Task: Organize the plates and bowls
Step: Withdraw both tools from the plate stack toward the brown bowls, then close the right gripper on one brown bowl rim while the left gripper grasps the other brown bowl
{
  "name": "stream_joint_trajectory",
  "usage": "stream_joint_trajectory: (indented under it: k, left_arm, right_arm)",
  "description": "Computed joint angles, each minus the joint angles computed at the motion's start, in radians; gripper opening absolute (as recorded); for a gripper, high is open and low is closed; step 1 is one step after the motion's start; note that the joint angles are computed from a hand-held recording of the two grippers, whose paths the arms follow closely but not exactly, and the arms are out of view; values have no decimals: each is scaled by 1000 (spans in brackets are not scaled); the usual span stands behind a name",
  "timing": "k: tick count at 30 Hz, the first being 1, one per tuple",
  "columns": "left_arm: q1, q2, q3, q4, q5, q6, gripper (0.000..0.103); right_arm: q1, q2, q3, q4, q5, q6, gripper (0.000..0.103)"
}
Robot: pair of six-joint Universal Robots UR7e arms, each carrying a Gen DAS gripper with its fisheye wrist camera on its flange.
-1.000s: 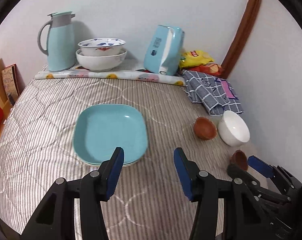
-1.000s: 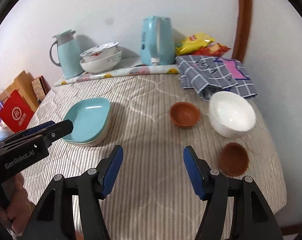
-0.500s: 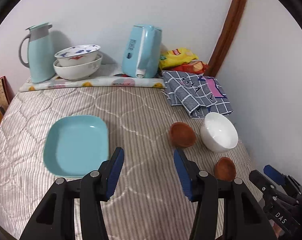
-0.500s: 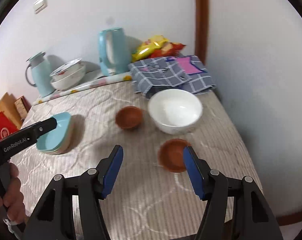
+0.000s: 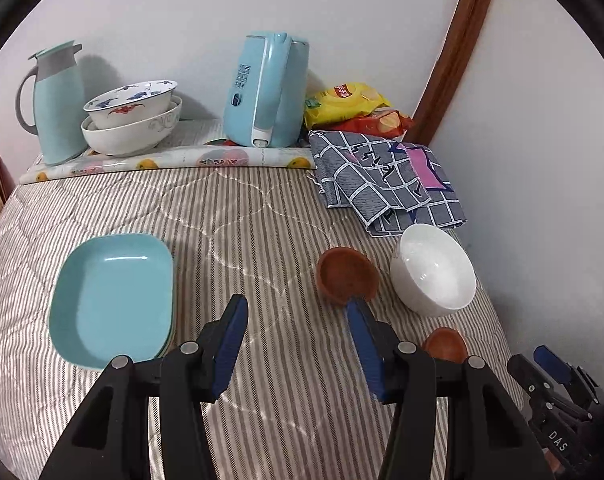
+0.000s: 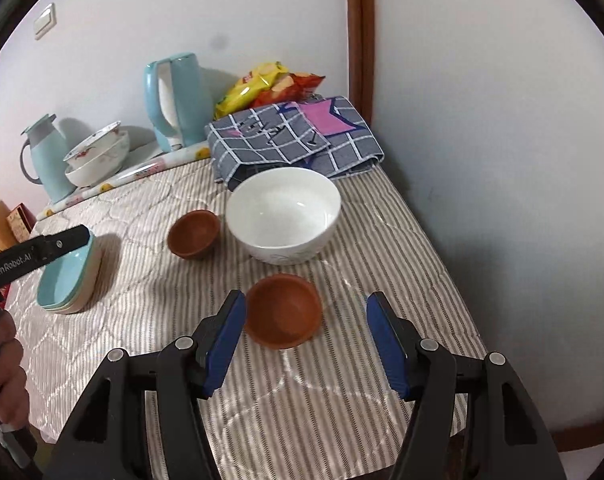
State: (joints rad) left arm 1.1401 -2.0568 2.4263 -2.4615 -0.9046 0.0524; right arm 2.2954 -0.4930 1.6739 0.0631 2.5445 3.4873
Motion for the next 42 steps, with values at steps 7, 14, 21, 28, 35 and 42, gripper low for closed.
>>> stream_joint_trajectory:
  k: [7, 14, 21, 28, 35, 42]
  left_arm:
    - [35, 84, -7, -63, -38, 14, 50]
    - [79, 193, -13, -136, -59, 25, 50]
    - [129, 303, -38, -194, -99, 27, 49]
    - [159, 406, -61, -263, -106, 33, 49]
    - [175, 486, -77, -324, -68, 54, 40]
    - [177, 521, -74, -380, -49, 86, 24]
  right_arm:
    - [-62, -5, 19, -24, -44, -10, 61]
    - [-136, 14, 14, -28, -111, -37, 48]
    - [-203, 35, 1, -31, -178, -71, 40]
    - [-242, 49, -6, -42, -239, -120, 37]
    - [-249, 54, -7, -77, -249, -183, 37]
    - [-258, 46, 13, -139, -260, -226, 37]
